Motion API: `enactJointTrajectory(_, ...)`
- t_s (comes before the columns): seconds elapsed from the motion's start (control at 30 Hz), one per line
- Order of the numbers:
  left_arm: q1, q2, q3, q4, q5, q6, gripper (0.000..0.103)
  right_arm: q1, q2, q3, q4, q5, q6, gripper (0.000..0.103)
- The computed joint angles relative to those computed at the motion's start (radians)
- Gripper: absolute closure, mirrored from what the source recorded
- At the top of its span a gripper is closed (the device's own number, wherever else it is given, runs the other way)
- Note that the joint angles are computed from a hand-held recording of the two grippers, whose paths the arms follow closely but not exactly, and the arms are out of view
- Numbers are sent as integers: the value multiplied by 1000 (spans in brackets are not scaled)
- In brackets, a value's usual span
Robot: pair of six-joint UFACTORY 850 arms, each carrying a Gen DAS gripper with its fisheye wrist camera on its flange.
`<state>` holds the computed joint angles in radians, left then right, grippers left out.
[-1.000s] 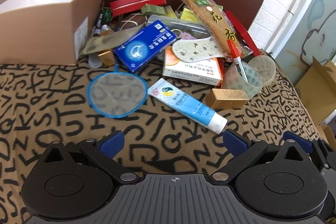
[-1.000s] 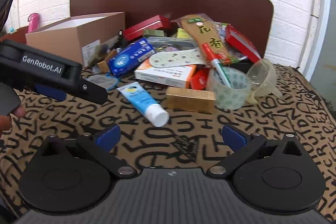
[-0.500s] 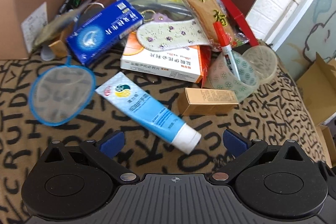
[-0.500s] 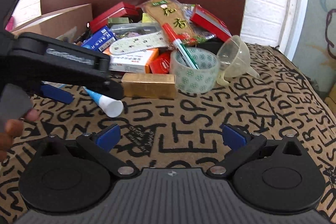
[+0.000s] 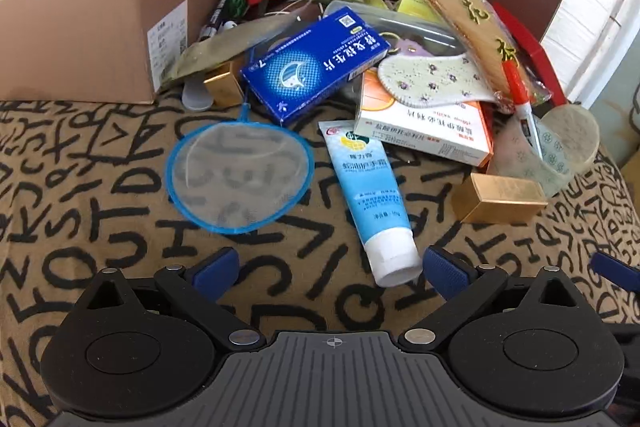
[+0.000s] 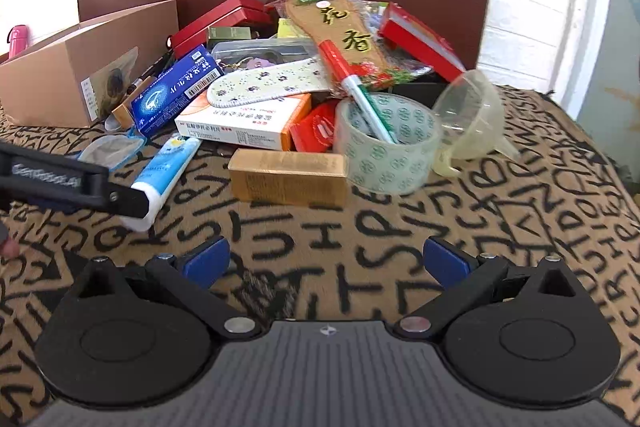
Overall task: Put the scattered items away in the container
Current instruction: 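Grasp blue hand-cream tube with left tool while right tool grasps gold box, then lift the cream tube and gold box off the table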
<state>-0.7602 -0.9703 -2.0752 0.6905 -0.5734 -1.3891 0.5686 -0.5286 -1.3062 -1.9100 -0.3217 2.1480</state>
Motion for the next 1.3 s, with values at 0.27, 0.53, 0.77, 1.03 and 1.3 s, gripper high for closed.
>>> enactJointTrajectory(0.27,13,-60,-87,-28,15,76,8,0,-101,-150,166,16,-193,1)
enactJointTrajectory(0.53,46,-14,-11,-87,96,175,69,2,-167,-236,237,3,-252,6)
enactJointTrajectory(0.77,58,76,127,-179,170,304,74,-15,-108,-165,207,78,-164,19)
enactJointTrajectory(1.03,51,231,349,-407,247,567,55,-3,70,53,-108,224,75,18)
enactJointTrajectory(1.3,31,166,265,-228,209,444,32,22,60,52,91,145,-96,14)
